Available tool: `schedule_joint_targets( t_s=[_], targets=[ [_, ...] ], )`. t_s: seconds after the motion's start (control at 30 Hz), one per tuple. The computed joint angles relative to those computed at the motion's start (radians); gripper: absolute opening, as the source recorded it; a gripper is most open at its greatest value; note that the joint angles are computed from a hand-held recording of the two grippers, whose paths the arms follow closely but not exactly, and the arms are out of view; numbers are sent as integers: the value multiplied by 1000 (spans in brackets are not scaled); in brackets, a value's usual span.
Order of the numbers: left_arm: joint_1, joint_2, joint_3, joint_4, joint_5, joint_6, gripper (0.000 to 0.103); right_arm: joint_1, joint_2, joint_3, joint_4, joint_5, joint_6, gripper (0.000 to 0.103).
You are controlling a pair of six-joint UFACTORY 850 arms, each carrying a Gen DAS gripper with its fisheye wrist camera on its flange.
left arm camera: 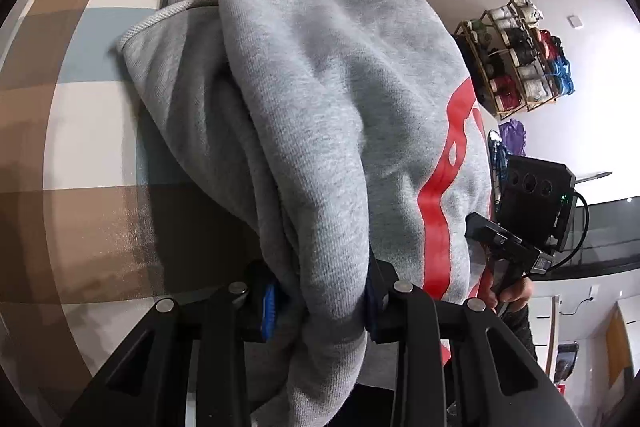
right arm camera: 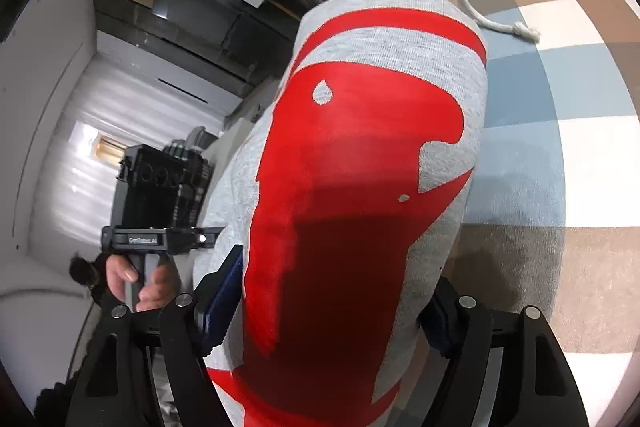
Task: Fold large clothes
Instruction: 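Lift the hoodie bundle with both grippers and carry it off the bed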
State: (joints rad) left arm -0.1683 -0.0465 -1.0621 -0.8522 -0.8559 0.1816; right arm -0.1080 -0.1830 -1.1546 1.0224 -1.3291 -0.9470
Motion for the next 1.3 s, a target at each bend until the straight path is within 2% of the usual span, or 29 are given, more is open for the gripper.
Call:
schedule_joint_targets(
  t_s=[0.2, 0.3, 0.33, 0.4, 0.43, 0.47, 0.53, 0.63, 0.67, 0.7, 0.73, 0.77, 0.83, 0.87, 1.07, 1.3],
  targets=[
    [14, 41, 25, 21, -7, 12, 26, -5, -3, -19, 33, -41, -11, 73],
    [36, 27, 53, 29, -23, -6, 33, -9, -34, -26, -4, -30, 30, 75],
    [48, 30, 64, 15, -24, 3, 42, -2, -41, -34, 2, -33, 53, 78],
    [53, 28, 65, 75, -23, -61, 73, -1, -51, -49, -15, -33, 76, 87],
    [53, 16, 62, 118, -30, -104, 93, 8, -49, -54, -27, -20, 93, 91],
    [58, 17, 62, 119, -33, -105, 94, 12, -48, -58, -37, -13, 103, 94],
    [64, 10, 61, 104, -31, -88, 94, 27, -59, -70, -51, -5, 128, 102],
    [71, 0, 70, 13, -22, -2, 93, 28, -75, -72, -45, -30, 126, 103],
    [73, -12, 71, -39, -36, 46, 69, 23, -81, -68, -38, -47, 124, 103],
    [75, -25, 68, -85, -67, 86, 50, 18, -88, -63, -24, -68, 129, 103],
    [71, -32, 62, -104, -80, 100, 40, 14, -87, -54, -13, -83, 129, 98],
    [59, -29, 55, -81, -66, 96, 37, 10, -77, -41, 0, -82, 121, 96],
    [46, -20, 37, -45, -57, 97, 30, -8, -56, -20, 7, -88, 86, 85],
    [47, -15, 36, -50, -62, 92, 29, -18, -51, -13, 16, -94, 72, 81],
    [26, 5, 28, -39, -52, 77, 27, -46, -7, 6, 39, -98, 10, 74],
    [24, 4, 29, -73, -31, 107, 27, -57, 37, 20, 61, -111, -38, 72]
  ],
)
